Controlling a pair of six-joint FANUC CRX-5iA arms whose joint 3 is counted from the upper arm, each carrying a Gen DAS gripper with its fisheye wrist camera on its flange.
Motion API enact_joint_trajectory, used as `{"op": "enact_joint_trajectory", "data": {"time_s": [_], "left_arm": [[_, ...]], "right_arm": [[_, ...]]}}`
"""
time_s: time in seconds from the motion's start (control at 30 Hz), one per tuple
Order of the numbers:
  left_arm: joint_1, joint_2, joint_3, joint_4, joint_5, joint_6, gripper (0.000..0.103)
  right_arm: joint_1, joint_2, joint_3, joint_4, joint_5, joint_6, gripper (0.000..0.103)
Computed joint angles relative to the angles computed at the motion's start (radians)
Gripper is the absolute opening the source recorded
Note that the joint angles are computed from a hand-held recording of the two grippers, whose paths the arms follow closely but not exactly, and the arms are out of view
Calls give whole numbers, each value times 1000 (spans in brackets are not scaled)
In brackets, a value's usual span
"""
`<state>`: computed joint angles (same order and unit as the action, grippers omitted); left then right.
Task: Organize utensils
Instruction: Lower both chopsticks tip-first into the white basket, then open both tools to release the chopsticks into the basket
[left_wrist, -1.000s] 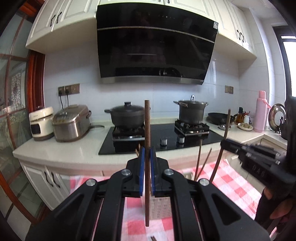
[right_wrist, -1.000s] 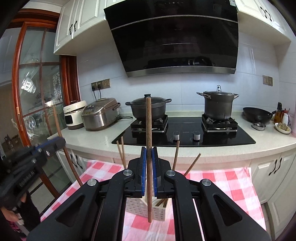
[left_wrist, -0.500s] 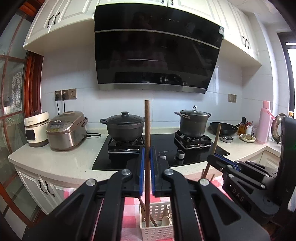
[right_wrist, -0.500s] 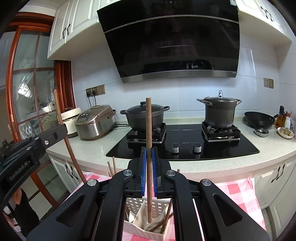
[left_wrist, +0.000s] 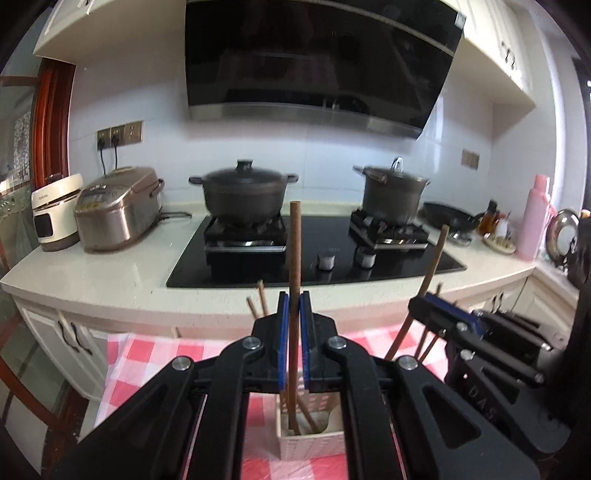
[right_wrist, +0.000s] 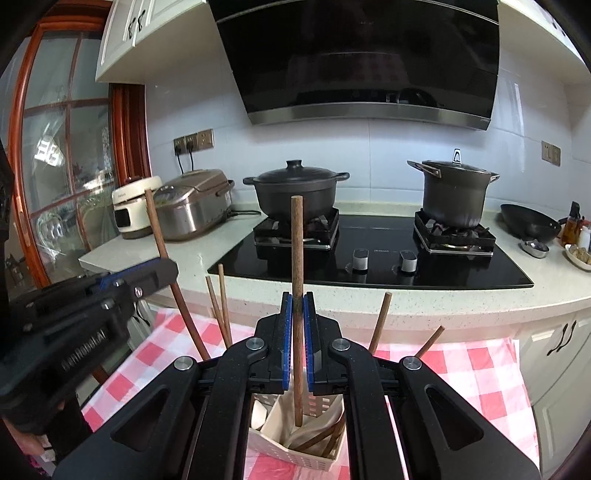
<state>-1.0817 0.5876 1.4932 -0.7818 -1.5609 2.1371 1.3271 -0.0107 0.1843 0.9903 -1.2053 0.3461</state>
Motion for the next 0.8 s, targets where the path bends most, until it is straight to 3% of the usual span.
{"op": "enact_joint_trajectory", "data": {"time_s": [0.23, 0.37, 0.43, 0.5, 0.6, 0.77, 0.8], "left_arm": [[44, 73, 85, 68, -90, -31, 6], [50, 33, -3, 62, -59, 13, 7], [54, 0, -61, 61, -35, 46, 18], [52, -17, -86, 53, -25, 58, 21], [32, -38, -109, 13, -23, 60, 27], [-16, -123, -230, -63, 1, 124, 42], [-35, -149, -270, -91, 4, 149, 49]], "right_arm": [[-37, 36, 9, -48, -8, -3, 6], [-55, 45, 4, -46, 12, -7, 7], [-58, 50, 10, -42, 13, -5, 12], [-55, 44, 5, -35, 18, -14, 16], [-41, 20, -23, 3, 30, -38, 37], [13, -33, -74, 53, 21, -69, 38], [35, -53, -97, 69, 14, -84, 38]]}}
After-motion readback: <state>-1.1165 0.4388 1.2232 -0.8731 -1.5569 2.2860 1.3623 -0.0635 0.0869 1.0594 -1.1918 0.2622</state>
